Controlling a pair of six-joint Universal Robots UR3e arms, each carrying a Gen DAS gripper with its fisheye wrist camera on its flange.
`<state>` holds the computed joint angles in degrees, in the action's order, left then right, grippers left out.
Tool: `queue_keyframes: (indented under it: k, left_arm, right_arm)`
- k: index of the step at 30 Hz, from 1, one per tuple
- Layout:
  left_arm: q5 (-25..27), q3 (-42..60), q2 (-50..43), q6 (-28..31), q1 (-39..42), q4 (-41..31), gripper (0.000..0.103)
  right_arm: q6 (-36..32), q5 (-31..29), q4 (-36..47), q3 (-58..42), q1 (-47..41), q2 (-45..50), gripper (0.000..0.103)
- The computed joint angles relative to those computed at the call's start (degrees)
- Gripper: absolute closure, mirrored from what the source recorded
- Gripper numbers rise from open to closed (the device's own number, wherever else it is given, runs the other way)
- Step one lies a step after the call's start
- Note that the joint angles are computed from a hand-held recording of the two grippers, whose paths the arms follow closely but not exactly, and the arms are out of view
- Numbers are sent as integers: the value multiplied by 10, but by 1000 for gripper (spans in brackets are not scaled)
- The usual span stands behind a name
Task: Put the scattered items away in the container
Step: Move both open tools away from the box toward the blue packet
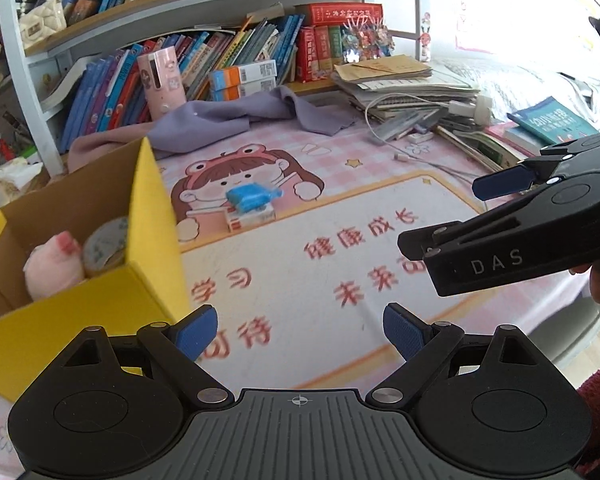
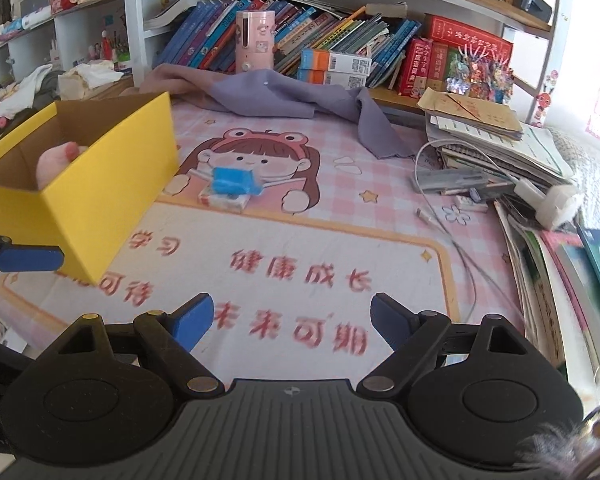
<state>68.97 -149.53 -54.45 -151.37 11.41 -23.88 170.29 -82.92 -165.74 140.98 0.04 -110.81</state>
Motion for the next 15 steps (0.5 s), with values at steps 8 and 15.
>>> queue_keyframes:
  k: [8,15]
  left_arm:
    - [164,114,-269,-156,-166,190,11]
    - [279,207,-378,-239,-234,198,11]
  right_arm:
    - [-109,122,22,-73,-107,91,17]
    - [-153,216,67,-234,-122,259,17]
